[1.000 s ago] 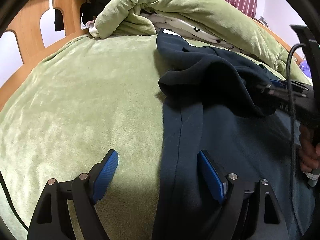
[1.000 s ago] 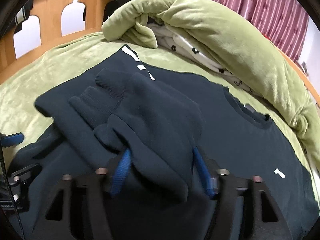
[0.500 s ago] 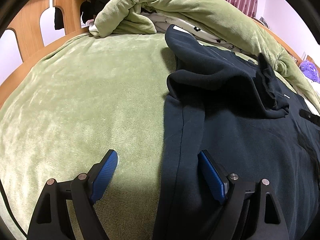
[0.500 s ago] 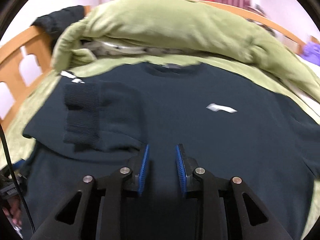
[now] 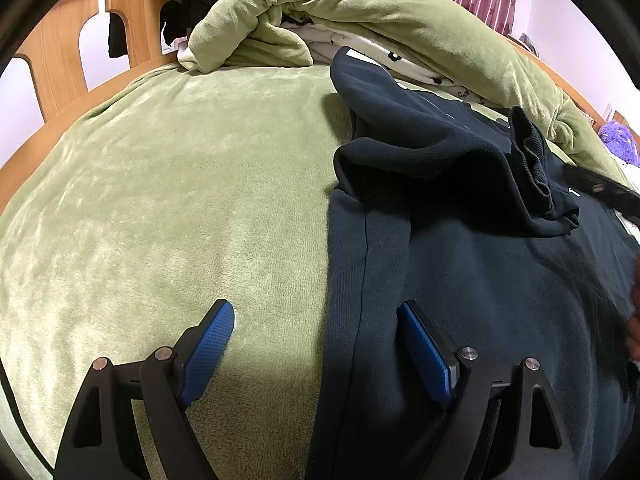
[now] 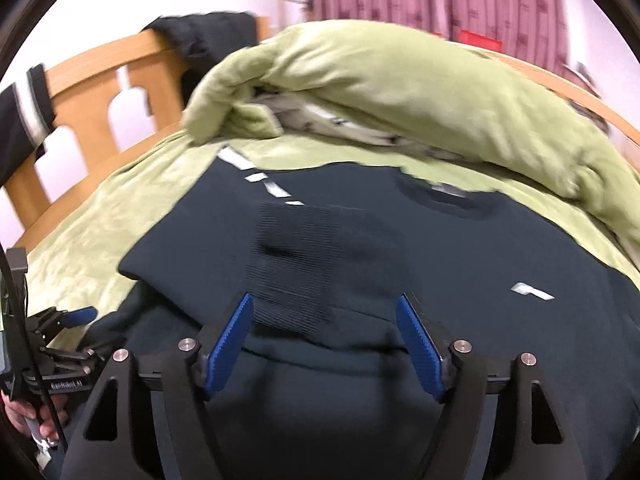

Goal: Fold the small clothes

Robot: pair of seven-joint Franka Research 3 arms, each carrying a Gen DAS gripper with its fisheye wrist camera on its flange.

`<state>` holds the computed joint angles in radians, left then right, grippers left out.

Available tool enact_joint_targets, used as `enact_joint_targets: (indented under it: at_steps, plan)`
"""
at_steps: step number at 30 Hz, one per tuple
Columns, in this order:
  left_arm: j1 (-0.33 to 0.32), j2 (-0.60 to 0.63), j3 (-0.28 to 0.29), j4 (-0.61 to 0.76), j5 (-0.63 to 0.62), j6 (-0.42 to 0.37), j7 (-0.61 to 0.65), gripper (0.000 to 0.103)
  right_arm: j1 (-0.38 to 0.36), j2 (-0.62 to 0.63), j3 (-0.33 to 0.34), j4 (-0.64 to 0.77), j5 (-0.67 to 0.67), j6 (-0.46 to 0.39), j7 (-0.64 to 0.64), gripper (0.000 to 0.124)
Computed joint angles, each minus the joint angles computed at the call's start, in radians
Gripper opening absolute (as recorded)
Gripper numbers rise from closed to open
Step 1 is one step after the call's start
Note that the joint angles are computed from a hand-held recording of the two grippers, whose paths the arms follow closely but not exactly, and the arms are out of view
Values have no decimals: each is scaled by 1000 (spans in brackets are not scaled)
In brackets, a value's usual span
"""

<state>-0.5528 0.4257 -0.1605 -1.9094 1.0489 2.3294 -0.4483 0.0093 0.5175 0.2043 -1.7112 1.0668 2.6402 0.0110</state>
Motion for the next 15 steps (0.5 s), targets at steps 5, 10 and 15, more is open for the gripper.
enact_joint_targets:
  at_steps: [5,10,15]
  plan:
    - [2,-1,2,-5,4,11,-5,84,76,34,30,-34,-11,246,-65,73]
    - [4,-8,2,-14,8,19,-10,84,92,80,27,-8,-114,351,39,22]
    - [5,-8,1,-15,9,21,-11,84,-71,60,131,20,-19,285,3,9]
